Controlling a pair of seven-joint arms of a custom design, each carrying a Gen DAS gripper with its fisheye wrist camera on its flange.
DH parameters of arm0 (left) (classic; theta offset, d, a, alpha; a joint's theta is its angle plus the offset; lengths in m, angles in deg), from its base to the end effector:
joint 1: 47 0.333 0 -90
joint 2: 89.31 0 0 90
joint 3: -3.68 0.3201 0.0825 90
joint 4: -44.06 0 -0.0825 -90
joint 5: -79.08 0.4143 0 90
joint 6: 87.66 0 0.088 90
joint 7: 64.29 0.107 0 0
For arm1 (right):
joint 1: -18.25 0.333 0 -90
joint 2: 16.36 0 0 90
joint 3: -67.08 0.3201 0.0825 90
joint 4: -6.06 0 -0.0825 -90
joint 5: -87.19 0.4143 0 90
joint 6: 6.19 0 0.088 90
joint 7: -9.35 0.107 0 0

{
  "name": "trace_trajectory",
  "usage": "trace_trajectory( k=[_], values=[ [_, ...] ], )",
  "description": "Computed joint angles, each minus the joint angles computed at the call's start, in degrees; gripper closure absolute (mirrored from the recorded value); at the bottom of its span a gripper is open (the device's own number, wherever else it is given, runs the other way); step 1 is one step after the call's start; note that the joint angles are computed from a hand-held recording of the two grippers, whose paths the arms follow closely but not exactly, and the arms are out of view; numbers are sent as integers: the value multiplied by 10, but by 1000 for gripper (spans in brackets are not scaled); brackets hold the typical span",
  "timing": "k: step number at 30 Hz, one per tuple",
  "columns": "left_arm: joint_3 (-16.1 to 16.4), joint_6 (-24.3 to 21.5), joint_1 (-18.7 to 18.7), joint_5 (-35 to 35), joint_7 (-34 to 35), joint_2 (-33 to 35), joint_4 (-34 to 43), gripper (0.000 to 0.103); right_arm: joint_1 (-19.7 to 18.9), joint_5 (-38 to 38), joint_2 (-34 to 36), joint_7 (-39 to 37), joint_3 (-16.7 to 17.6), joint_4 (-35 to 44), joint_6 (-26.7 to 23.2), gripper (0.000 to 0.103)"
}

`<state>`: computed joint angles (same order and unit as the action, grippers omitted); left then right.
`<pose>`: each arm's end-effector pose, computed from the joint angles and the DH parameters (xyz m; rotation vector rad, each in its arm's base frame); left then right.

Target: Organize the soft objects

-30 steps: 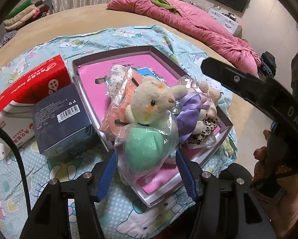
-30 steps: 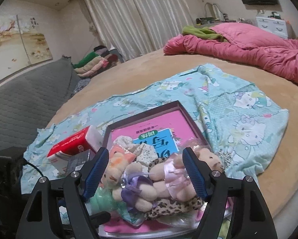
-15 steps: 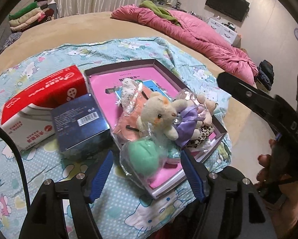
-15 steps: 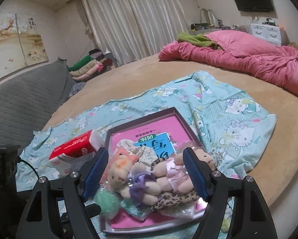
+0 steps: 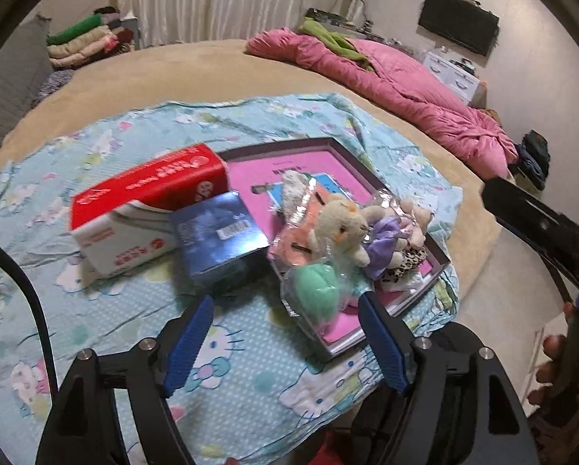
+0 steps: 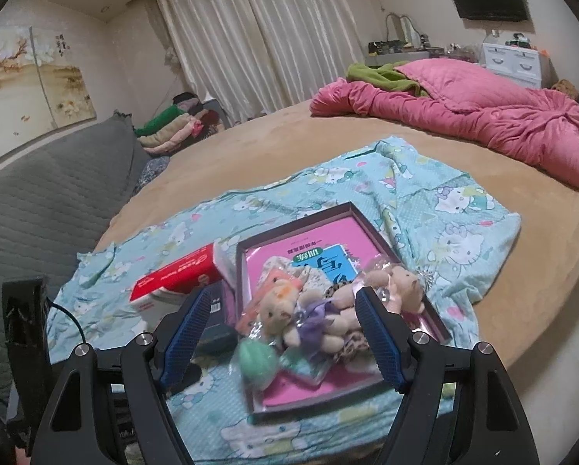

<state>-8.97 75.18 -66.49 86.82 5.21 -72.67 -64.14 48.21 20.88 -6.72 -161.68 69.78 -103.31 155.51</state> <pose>0.5886 -0.3643 0.4215 -1.6542 2.2142 -0.9025 0.5318 0.3935 0.4614 -1.4384 1.7090 -0.5405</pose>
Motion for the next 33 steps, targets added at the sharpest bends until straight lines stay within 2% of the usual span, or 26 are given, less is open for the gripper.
trace_trajectory(
  k=[3, 11, 12, 14, 15, 25, 33],
  values=[
    [17, 3, -12, 28, -33, -21, -18, 22, 5, -5, -15, -2, 6, -9, -14, 25],
    [12, 3, -2, 55, -67, -64, -59, 22, 8, -34, -32, 12, 27, -22, -38, 24],
    [14, 1, -4, 64, -79, -68, -64, 22, 7, -35, -34, 10, 29, -25, -37, 23],
    [15, -3, -6, 78, -95, -74, -71, 22, 8, -33, -36, 5, 33, -29, -48, 13],
    [14, -5, -6, 84, -102, -76, -73, 22, 8, -33, -37, 5, 35, -32, -52, 13],
    [7, -22, -5, 123, -150, -89, -93, 22, 7, 33, -39, -38, 43, -59, -65, 12],
    [4, -28, -5, 134, -162, -82, -94, 22, 13, 52, -28, -61, 43, -57, -70, 12]
  ],
)
